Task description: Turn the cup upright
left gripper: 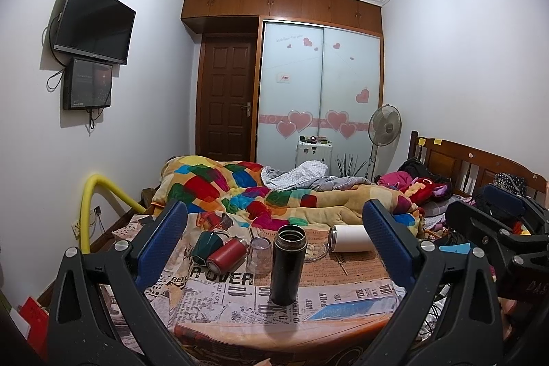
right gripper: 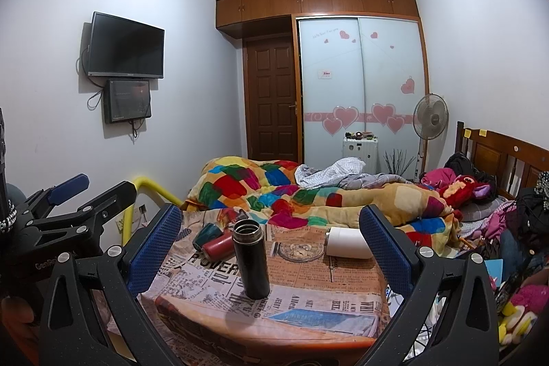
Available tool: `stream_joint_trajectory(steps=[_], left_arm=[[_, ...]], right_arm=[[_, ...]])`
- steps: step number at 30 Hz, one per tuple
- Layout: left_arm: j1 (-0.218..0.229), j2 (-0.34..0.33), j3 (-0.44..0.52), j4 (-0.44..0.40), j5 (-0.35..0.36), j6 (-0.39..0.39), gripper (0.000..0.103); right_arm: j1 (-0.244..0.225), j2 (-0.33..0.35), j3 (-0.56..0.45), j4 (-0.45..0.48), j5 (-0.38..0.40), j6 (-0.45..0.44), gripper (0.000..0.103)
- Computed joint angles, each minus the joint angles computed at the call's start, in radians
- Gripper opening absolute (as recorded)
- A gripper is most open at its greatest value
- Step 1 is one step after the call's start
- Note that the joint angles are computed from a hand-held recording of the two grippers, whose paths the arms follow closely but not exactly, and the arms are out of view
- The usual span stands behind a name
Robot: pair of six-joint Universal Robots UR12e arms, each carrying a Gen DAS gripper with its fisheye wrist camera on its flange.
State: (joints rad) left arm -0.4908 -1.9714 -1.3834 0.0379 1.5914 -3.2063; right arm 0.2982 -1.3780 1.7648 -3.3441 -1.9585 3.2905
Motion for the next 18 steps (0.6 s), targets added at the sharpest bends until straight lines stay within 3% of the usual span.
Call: stream_joint_trajectory(steps=[18], left_arm=[[0.011, 0.004, -0.007, -0.007, -0.011, -0.012, 0.103]], right_arm=[[0.005, 0.002, -0.012, 0.025, -0.008, 0.000, 0.103]])
